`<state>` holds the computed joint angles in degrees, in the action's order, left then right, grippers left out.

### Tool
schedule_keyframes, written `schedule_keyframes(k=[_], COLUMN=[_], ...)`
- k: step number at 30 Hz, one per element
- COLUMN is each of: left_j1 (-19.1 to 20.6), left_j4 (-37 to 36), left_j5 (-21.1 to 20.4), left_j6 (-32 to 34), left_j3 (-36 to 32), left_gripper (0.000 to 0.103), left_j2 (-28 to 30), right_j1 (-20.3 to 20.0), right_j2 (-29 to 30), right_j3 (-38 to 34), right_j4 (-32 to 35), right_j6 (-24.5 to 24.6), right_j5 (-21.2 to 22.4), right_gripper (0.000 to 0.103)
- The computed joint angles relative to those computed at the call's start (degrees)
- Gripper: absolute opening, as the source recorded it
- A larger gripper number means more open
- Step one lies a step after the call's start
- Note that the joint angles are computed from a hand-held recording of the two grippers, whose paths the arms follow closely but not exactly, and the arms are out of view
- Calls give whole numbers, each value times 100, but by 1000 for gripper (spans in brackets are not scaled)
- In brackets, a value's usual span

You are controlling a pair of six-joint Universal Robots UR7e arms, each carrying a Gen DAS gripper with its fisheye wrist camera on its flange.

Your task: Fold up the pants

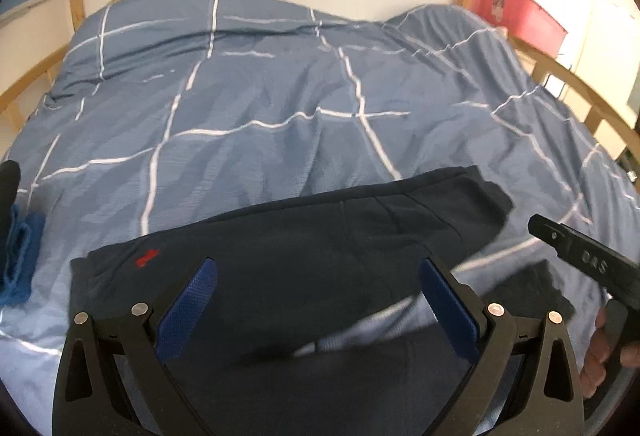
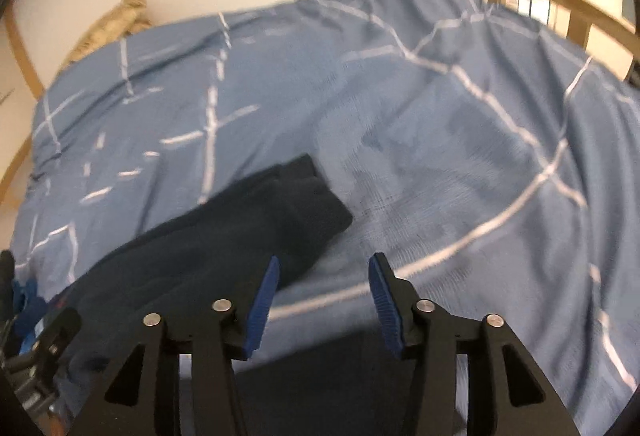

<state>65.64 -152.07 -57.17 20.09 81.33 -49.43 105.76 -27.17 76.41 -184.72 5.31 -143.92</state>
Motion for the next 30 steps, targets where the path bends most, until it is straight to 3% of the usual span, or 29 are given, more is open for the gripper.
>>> schedule_keyframes(k=[6,12,17,30], left_j1=[-87,-79,-19,540], left_j4=[-523,-1015,-1548,-1950], left_j5=[-104,-213,-57,103], left_j6=[306,523,867,968], left_j3=[942,1800,2348,2835], left_gripper=[102,102,102,102], left_j2=[-830,-1658,-2178,-2866], right_j1=[579,990,1196,1432], right_j2=[50,186,392,943], right_j3=[501,863,967,945], right_j4=[-1043,-1431,-1582,-2100], right_j6=[-475,-434,-425,-41], right_j5=[-251,-266,-231,234], right_gripper=[59,59,59,59])
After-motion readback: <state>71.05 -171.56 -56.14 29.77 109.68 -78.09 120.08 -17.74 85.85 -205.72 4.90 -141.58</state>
